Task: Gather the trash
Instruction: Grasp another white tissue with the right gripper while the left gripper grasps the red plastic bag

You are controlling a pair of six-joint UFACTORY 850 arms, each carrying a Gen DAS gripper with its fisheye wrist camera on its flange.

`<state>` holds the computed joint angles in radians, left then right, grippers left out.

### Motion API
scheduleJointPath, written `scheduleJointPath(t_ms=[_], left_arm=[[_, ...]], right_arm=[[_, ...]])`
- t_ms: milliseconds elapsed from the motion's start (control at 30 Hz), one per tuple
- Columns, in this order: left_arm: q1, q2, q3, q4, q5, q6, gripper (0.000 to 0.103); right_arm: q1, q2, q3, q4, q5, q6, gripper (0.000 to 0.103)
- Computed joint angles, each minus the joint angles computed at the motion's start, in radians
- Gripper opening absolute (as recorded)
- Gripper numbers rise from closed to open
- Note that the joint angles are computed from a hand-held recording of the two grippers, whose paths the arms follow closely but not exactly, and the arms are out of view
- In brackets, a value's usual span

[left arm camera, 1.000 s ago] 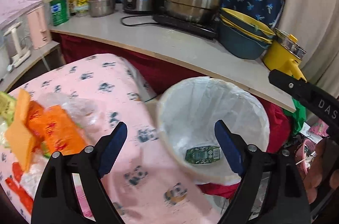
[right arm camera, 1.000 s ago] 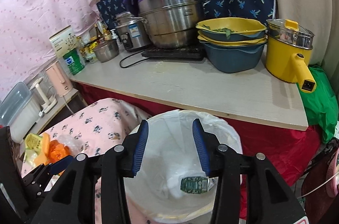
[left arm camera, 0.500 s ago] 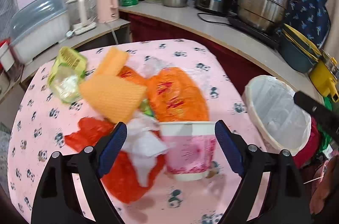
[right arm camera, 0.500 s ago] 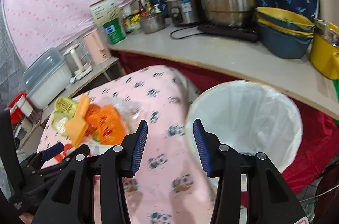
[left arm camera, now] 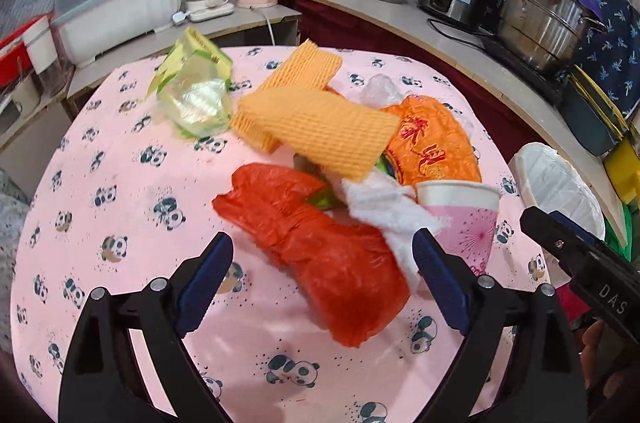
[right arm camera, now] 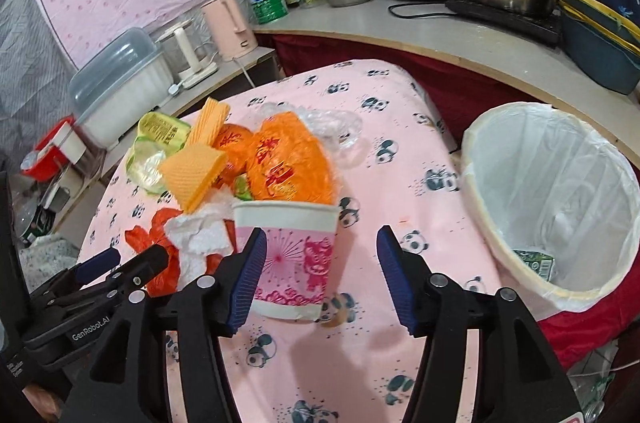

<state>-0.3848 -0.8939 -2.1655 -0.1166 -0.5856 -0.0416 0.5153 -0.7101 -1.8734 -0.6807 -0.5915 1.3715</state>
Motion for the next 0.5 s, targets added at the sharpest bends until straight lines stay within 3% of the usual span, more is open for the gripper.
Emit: scheduleJointPath(t_ms=[367, 433, 500], left_arm=[[0.017, -0.046, -0.039, -0.079, -0.068, 0.046, 0.086], [0.019, -0.061, -0.057, -0.105, -0.086, 0.07, 0.081], [0.03, -0.082, -0.088, -0.188, -0.127, 0.14, 0.061]], right_arm=[[0.01, -0.054, -0.077, 0.07, -0.009, -0.079, 0.06], [0.012, -0.062, -0.092, 0.073, -0.01, -0.095, 0.06], [0.013, -0.073, -0.111, 0.084, -0.011, -0.117, 0.06]])
